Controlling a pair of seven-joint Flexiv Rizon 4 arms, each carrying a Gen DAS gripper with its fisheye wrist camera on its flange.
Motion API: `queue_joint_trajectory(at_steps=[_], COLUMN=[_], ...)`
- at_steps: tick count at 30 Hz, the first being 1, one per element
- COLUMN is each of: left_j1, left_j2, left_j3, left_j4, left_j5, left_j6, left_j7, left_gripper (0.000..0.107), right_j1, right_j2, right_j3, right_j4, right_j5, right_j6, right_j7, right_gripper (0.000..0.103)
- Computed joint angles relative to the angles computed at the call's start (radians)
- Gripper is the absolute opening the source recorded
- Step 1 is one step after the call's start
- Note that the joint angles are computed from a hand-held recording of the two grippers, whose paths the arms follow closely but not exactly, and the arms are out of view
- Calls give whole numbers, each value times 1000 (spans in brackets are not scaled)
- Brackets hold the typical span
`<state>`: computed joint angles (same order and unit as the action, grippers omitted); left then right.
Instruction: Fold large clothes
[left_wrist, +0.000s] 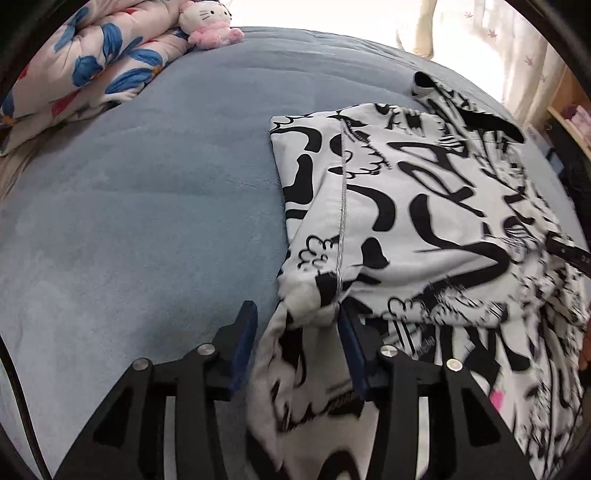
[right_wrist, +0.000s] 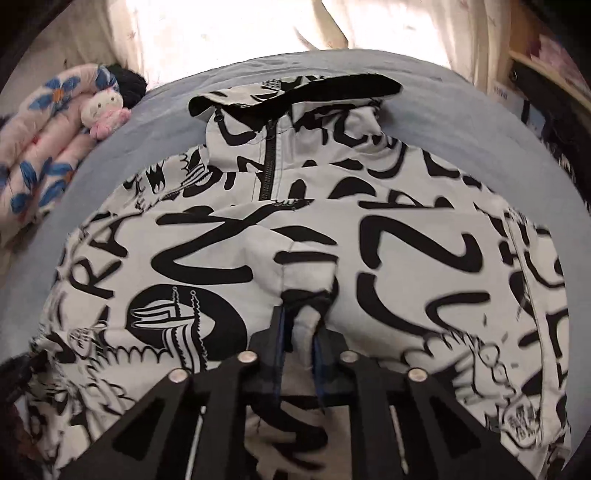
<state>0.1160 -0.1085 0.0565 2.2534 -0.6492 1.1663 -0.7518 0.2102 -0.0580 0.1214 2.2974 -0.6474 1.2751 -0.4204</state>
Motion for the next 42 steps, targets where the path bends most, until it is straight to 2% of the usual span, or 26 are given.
queue_joint_trajectory(at_steps=[3, 5, 8, 10, 14, 17, 20, 23, 24, 27, 29, 32, 33, 35, 39, 42], left_j1=[11, 8, -17, -48, -112, -166, -177, -176, -162, -69, -55, -53, -60, -47, -63, -100], left_j2=[52, 78, 103, 98, 61, 4, -56, -135, -148, -152, -150, -139, -134, -118, -122, -174], left_j3=[18, 24, 19, -1, -45, -94, -94, -40, -43, -143, -143, -120, -104, -123, -145, -106], left_j4=[3, 1, -6, -18, -36, -45, -63, -95, -97, -67, -68, -80, -89, -96, -132, -209], left_j5=[-14, -45, -119, -184, -213, -270, -166, 56, 78, -30, -22, 22, 52, 20, -35, 75], left_j6=[-31, -27, -10, 10, 53, 132, 153, 169, 176, 226, 220, 174, 156, 140, 172, 163], left_j7=[37, 63, 99, 139, 144, 166, 80, -78, -90, 17, 17, -16, -46, -24, -7, -129], left_gripper=[48, 48, 48, 48, 48, 48, 48, 50, 50, 50, 50, 50, 50, 50, 50, 50], right_j1=[-11, -24, -23, -1, 57, 105, 146, 163, 159, 92, 47, 21, 15, 8, 11, 33], right_j2=[68, 102, 121, 100, 10, -56, -100, -91, -76, -5, 19, 52, 56, 56, 13, -48], right_j3=[11, 26, 53, 70, 74, 59, 46, 6, -6, -21, -11, 13, 20, 29, 17, 0], right_j4=[45, 60, 63, 41, -21, -59, -80, -58, -42, 33, 67, 76, 78, 77, 14, -57], right_j5=[-64, -131, -139, -120, -139, -145, -105, -161, -190, -227, -171, -99, -28, 54, -18, -50], right_j6=[8, -10, -9, 0, 59, 93, 49, -19, -43, -44, 9, -31, -5, 37, 42, 54], right_j7=[61, 106, 109, 92, 80, 67, 20, 50, 76, 145, 104, 57, 20, -16, 36, 58], right_gripper=[33, 33, 33, 33, 33, 33, 34, 33, 31, 31, 25, 28, 28, 28, 33, 34])
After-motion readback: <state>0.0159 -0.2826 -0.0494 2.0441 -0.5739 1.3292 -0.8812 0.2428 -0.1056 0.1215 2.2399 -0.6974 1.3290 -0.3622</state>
